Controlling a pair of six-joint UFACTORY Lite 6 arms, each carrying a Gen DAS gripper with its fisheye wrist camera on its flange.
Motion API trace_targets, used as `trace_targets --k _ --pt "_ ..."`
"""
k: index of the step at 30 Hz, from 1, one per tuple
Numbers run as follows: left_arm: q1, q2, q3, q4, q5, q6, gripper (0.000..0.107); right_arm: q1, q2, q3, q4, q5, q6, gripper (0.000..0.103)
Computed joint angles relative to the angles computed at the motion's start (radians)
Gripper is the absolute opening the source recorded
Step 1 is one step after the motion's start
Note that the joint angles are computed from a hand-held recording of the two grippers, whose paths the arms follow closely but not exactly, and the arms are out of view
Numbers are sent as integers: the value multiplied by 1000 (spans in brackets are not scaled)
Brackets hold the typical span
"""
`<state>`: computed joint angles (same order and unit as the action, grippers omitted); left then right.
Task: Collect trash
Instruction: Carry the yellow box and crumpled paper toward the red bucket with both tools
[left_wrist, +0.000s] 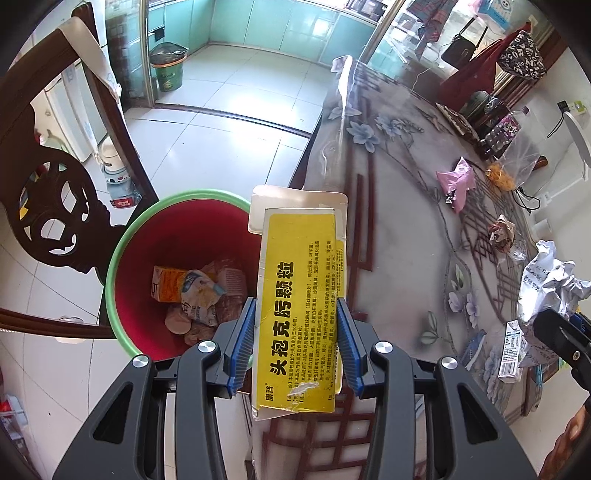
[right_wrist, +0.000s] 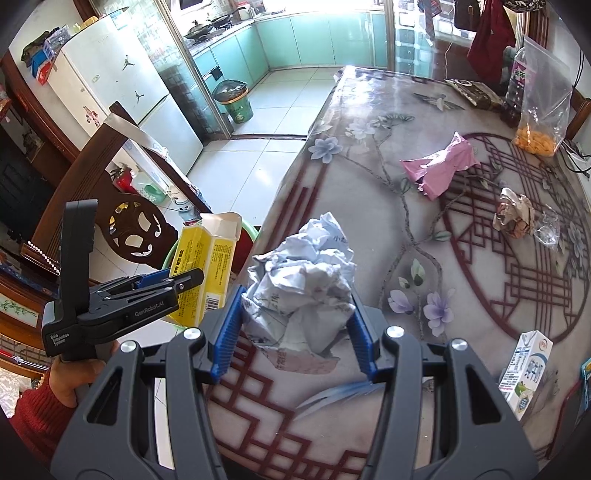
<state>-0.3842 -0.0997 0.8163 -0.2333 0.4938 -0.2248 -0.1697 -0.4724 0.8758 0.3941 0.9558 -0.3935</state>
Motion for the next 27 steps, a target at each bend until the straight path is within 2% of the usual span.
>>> trace_targets --k 27 --pt "124 12 -18 -50 -4 110 39 175 92 51 -38 -81 84 52"
